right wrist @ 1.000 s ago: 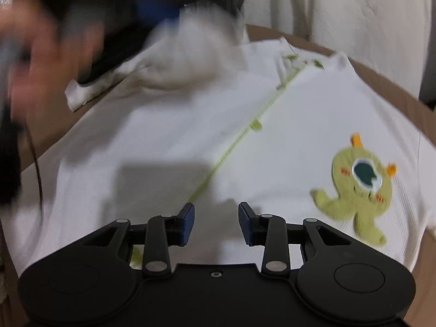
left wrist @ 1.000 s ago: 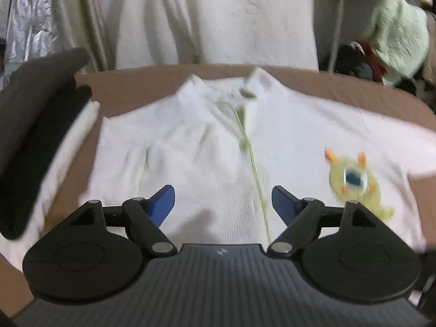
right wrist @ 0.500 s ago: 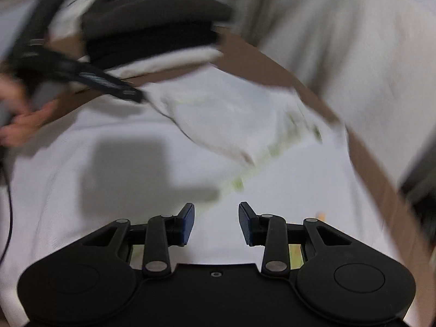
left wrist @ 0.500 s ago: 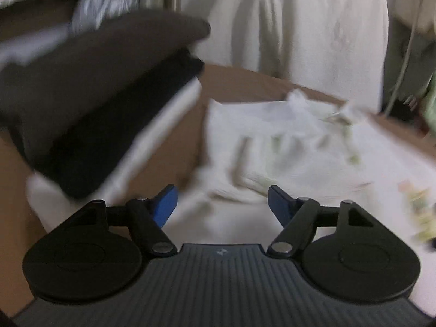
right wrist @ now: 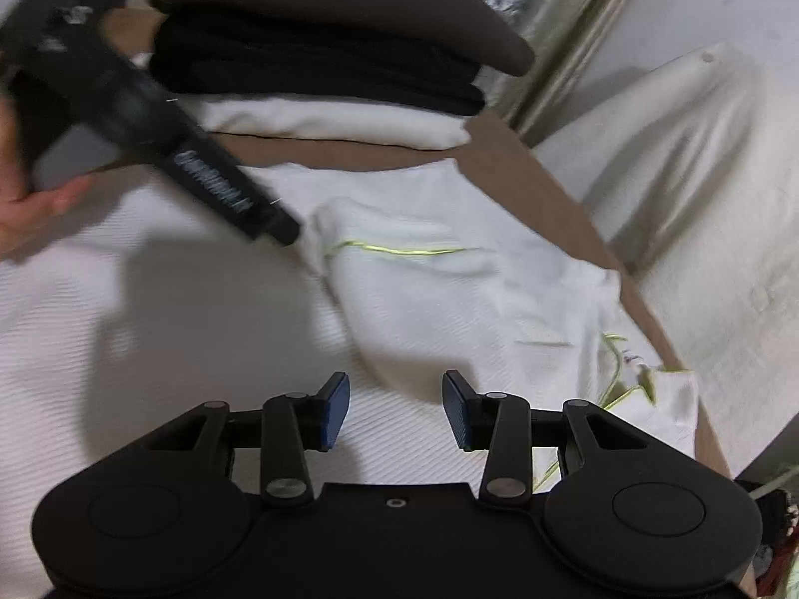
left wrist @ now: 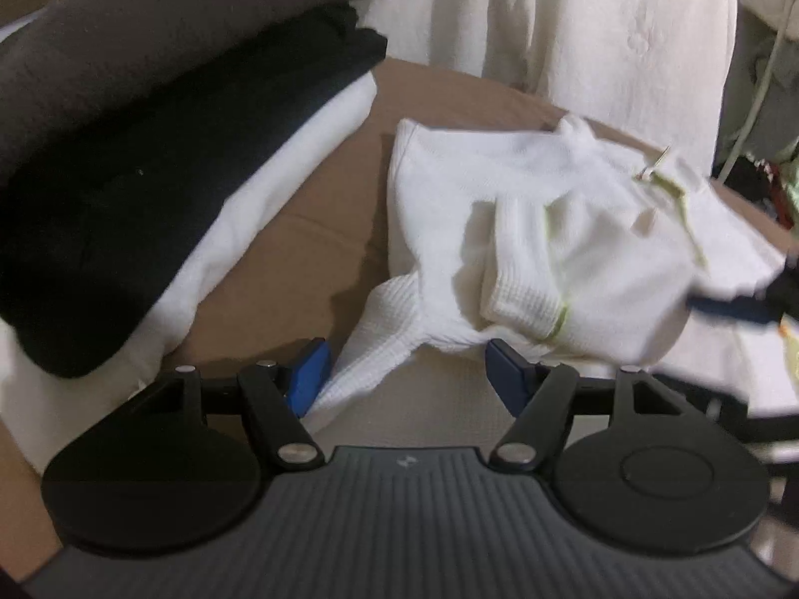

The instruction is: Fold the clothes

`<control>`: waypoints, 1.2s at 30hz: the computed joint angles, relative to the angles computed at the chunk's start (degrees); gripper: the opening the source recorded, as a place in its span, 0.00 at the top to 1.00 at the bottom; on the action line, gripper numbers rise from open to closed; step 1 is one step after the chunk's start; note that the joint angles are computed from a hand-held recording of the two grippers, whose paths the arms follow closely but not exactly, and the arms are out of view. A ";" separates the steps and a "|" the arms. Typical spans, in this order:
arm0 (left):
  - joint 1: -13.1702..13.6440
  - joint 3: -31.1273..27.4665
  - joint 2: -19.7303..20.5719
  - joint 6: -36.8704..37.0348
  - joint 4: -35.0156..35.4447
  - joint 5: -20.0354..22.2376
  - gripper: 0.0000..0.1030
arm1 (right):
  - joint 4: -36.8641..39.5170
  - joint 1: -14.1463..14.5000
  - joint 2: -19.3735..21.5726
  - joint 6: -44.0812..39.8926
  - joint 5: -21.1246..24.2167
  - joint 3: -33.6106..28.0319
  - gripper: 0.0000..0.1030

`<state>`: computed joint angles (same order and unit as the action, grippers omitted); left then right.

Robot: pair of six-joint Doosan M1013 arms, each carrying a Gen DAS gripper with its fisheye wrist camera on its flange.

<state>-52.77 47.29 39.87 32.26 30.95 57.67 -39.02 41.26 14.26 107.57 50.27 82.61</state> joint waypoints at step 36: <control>-0.27 1.19 -0.76 -5.23 2.32 4.80 0.48 | -2.04 -8.15 -11.98 61.17 16.14 12.92 0.87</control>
